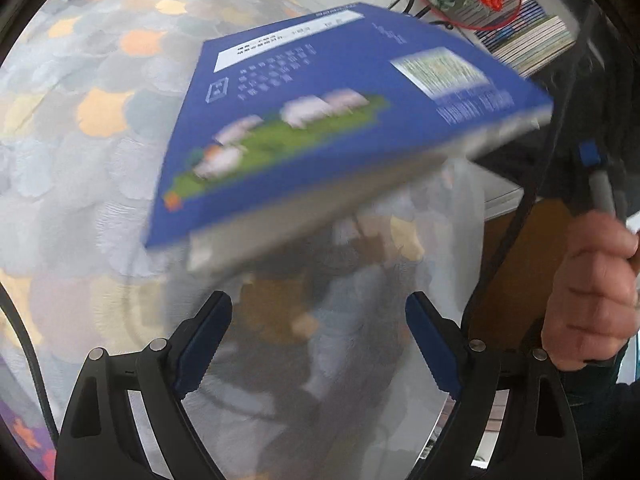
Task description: Organize books
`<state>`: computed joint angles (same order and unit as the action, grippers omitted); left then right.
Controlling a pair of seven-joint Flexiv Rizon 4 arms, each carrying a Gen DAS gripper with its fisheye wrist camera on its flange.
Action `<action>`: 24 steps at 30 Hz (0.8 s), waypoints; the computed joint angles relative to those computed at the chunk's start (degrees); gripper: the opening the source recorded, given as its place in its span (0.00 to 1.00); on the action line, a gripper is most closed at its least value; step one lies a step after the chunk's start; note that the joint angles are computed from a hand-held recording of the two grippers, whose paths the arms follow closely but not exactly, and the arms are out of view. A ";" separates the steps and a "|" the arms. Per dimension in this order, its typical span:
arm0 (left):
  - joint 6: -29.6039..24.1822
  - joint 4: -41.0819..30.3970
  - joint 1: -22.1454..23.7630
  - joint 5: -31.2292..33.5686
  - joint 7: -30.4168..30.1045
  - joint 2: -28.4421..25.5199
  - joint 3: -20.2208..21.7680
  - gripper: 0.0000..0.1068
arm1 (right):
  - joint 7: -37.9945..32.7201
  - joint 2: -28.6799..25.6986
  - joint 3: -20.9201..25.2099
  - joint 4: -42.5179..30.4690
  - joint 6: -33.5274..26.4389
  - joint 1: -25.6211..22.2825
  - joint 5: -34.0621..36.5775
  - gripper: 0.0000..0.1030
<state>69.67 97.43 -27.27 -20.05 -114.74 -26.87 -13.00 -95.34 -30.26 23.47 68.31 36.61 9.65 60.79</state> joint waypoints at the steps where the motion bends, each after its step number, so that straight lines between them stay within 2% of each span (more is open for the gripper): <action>1: 0.98 1.52 0.85 -0.74 1.32 0.98 -0.83 0.82 | 1.00 -0.39 -0.29 -1.25 0.54 1.63 -1.18 0.73; 6: 5.12 12.42 5.85 -8.84 11.44 7.92 -6.05 0.82 | 6.43 -2.73 -2.50 -7.92 5.08 11.41 -13.03 0.74; 8: 6.28 17.74 7.24 -14.34 16.25 11.72 -7.56 0.82 | 9.15 -5.90 -2.59 -13.34 4.70 14.84 -17.33 0.73; 11: 6.87 25.05 7.85 -23.38 23.75 17.68 -7.75 0.82 | 17.07 -12.80 -4.10 -22.87 2.67 21.00 -24.62 0.73; 13: 6.07 29.54 7.19 -27.07 27.21 21.74 -6.01 0.82 | 21.48 -15.13 -4.68 -25.14 3.11 23.51 -27.92 0.67; 14: 5.43 31.20 6.80 -28.04 28.40 23.35 -4.79 0.82 | 23.11 -15.44 -3.58 -24.20 5.68 24.00 -29.52 0.67; 16: 3.89 34.56 6.02 -30.37 30.95 26.41 -2.05 0.82 | 24.79 -13.47 -4.46 -19.23 11.82 25.75 -29.94 0.67; 19: 1.79 37.55 5.15 -31.17 32.27 29.27 2.22 0.82 | 29.88 -8.53 -6.64 -8.17 19.52 28.03 -34.74 0.67; 23: -0.01 39.55 4.41 -30.76 34.30 31.89 7.27 0.82 | 41.30 -4.15 -11.94 2.67 21.04 32.35 -44.83 0.67; 24: -0.58 39.54 5.08 -28.07 33.57 32.44 8.05 0.83 | 43.42 -3.20 -12.66 4.74 20.24 32.96 -47.11 0.67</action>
